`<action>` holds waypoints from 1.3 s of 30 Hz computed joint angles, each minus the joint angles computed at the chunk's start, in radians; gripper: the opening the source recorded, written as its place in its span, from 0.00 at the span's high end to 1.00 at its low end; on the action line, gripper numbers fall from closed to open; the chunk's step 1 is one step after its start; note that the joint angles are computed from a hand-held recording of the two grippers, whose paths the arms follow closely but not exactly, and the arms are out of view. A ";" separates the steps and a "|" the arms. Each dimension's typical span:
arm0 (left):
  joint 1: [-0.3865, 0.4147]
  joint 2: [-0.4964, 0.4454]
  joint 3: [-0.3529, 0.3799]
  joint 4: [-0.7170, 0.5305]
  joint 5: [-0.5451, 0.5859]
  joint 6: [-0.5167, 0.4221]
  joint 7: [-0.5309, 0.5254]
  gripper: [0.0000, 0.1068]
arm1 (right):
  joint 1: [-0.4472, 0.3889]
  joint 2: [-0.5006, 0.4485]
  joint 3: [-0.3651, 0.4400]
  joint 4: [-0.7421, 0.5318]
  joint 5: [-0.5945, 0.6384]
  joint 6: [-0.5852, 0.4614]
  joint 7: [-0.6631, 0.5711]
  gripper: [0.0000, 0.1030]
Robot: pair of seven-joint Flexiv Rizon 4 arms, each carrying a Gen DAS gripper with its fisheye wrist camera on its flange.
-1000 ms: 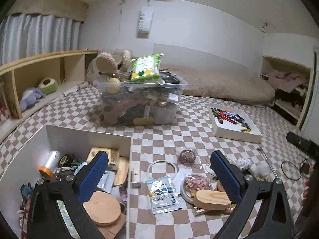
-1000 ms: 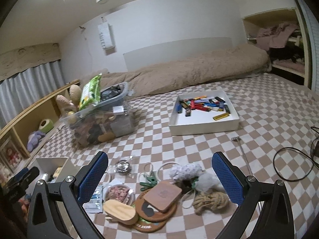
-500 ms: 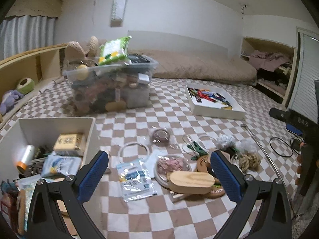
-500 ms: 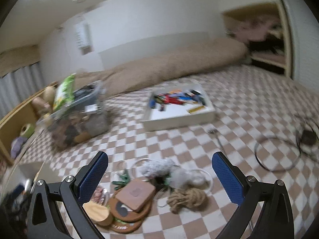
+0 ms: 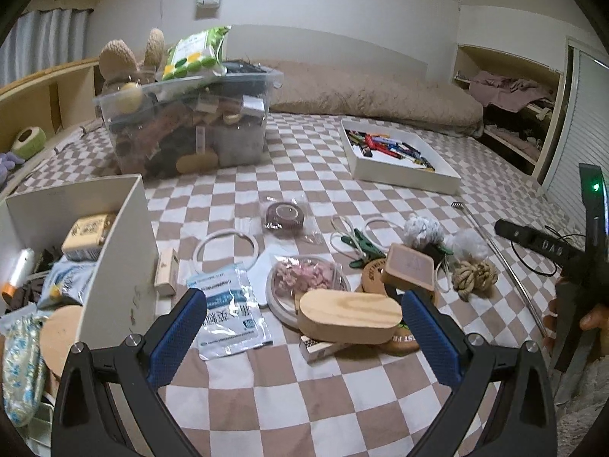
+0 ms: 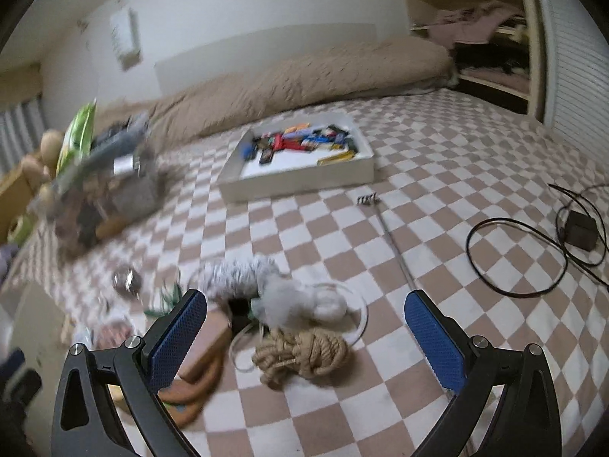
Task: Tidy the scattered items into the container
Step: 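Withdraw both open tools from the shoe box back over the bed, then move right tool to rope knot while left tool approaches wooden oval box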
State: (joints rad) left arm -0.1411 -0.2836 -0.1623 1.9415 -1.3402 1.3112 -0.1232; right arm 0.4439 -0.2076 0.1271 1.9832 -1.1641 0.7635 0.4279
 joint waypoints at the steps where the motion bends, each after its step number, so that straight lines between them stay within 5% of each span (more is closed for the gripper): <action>1: 0.000 -0.004 0.003 0.001 0.011 -0.001 -0.011 0.04 | 0.000 -0.010 0.002 -0.005 0.012 0.007 -0.015 0.00; 21: 0.060 -0.053 -0.031 0.017 0.193 -0.022 -0.159 0.04 | 0.048 -0.152 -0.013 -0.103 0.385 -0.033 -0.351 0.00; 39: 0.065 -0.087 -0.065 -0.012 0.259 -0.039 -0.128 0.04 | 0.068 -0.142 -0.025 -0.075 0.366 -0.027 -0.316 0.00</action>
